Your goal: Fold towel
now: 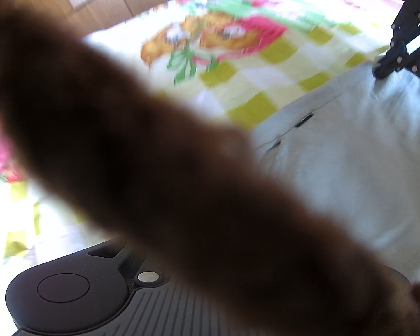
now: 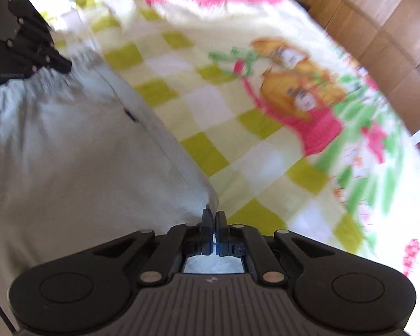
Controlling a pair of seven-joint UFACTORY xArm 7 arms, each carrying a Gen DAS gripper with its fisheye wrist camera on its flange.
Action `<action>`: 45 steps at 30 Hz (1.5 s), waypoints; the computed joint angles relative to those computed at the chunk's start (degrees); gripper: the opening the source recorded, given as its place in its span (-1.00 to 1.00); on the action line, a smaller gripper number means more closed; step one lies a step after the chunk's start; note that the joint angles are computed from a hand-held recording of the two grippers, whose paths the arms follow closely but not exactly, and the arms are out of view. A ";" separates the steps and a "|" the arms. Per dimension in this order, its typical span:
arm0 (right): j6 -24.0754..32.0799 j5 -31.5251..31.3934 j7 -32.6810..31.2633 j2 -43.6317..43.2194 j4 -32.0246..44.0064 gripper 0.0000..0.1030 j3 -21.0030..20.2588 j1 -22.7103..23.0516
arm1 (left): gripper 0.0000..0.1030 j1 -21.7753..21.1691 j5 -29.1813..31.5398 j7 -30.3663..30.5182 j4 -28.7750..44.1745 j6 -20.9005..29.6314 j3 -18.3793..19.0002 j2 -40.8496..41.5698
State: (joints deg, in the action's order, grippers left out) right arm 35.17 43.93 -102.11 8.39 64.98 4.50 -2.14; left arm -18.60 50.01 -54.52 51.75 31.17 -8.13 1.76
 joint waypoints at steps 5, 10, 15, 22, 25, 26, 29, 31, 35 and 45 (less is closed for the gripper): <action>14.05 5.94 -7.26 -24.69 -17.02 -0.64 -7.50 -3.29 | -1.00 -1.79 4.70 -13.67 -10.05 0.78 -5.93 -16.93; 21.81 -3.71 -15.23 -46.56 -37.34 -0.64 -15.71 -5.64 | -0.86 -5.85 -2.59 -16.12 -16.35 3.18 -15.44 -26.67; 9.41 -9.35 -10.94 -47.42 -48.86 -0.56 -12.05 -4.76 | -0.85 -4.80 -5.28 -21.42 -18.68 0.93 -20.21 -21.96; 13.48 3.74 -0.44 -34.27 -32.81 0.24 -16.03 8.95 | -0.84 -1.68 -0.52 -23.83 -21.37 -5.79 -17.97 -20.97; 3.08 14.10 5.19 -20.26 -25.34 0.25 -10.05 13.71 | -0.84 1.25 3.31 -26.18 -21.32 -7.90 -17.45 -20.18; 1.77 16.47 6.89 -15.79 -22.40 0.25 -8.47 14.20 | -0.84 1.72 3.78 -26.00 -21.55 -8.68 -16.77 -20.18; 3.36 13.97 14.82 -7.16 -15.91 0.26 -4.91 13.44 | -0.84 1.89 3.12 -24.03 -22.97 -9.18 -15.62 -21.67; 4.08 13.53 18.67 -4.37 -14.08 0.24 -2.92 12.74 | -0.83 2.30 1.97 -23.79 -24.94 -10.53 -15.13 -24.04; 4.75 19.99 19.12 -7.52 -15.72 -0.58 -0.25 10.75 | -0.82 3.51 -1.78 -22.50 -28.92 -11.57 -16.02 -29.86; 9.00 24.99 -9.61 -39.28 -43.73 -0.59 -1.00 19.59 | -0.76 -6.77 -19.91 -16.09 -39.32 3.05 -17.54 -55.18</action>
State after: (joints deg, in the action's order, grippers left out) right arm 44.17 68.92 -111.71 -30.89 21.25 3.51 17.45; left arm -25.37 30.09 -70.61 12.43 34.22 -25.67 -53.42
